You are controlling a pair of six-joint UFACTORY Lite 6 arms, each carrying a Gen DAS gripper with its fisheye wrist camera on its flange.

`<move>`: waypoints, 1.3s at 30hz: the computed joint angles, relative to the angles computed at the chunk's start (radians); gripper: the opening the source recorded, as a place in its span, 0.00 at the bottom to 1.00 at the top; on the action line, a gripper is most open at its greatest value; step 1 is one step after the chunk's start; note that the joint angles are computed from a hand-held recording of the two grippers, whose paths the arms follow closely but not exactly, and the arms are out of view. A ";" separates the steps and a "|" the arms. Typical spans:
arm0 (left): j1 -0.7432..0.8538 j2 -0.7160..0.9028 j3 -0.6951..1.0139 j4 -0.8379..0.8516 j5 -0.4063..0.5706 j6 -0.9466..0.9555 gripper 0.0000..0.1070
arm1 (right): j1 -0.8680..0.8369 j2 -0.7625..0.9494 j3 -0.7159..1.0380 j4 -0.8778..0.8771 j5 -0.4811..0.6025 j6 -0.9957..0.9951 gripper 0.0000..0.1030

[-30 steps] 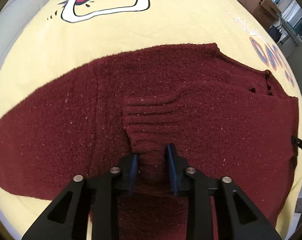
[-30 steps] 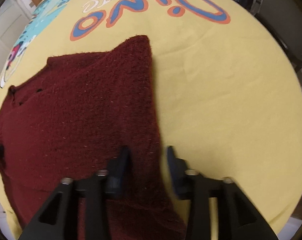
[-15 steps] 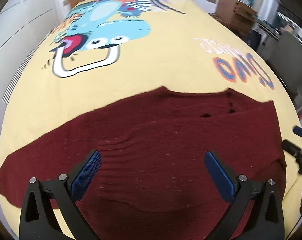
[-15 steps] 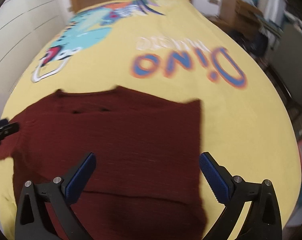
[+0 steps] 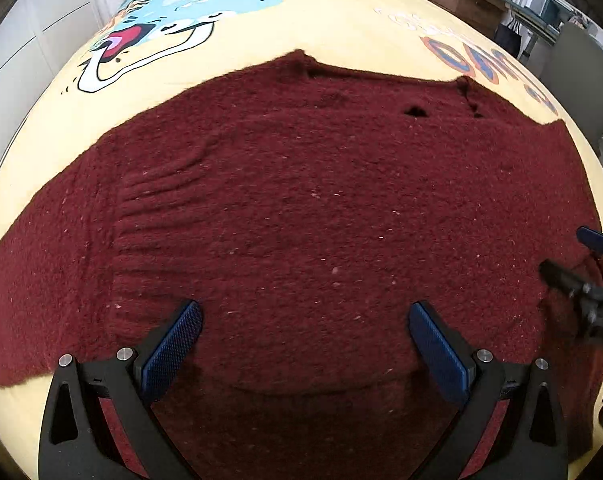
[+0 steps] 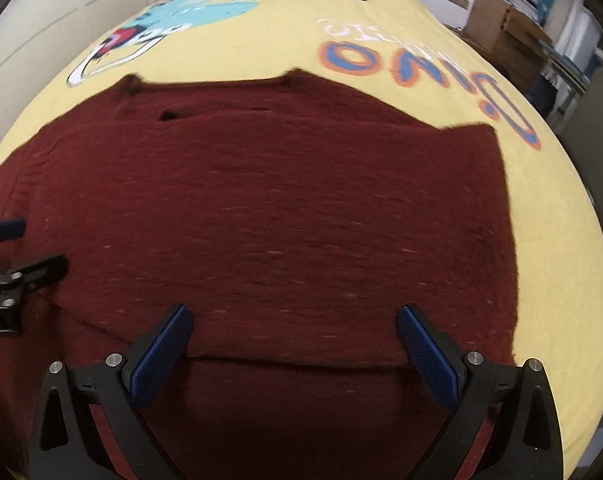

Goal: Fold small clothes

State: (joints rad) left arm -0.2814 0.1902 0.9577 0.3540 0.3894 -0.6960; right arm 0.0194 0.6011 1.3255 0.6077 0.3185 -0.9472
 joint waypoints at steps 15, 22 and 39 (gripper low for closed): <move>-0.042 0.000 -0.070 0.367 -0.013 -0.422 0.96 | -0.089 0.061 0.038 0.156 -0.012 -0.192 1.00; -0.032 -0.026 -0.062 0.231 -0.005 -0.277 0.96 | -0.078 0.016 0.087 -0.121 0.113 0.078 0.99; 0.456 -0.613 -0.235 -0.286 0.267 0.254 0.95 | -0.166 -0.371 -0.205 -0.079 0.172 -0.010 1.00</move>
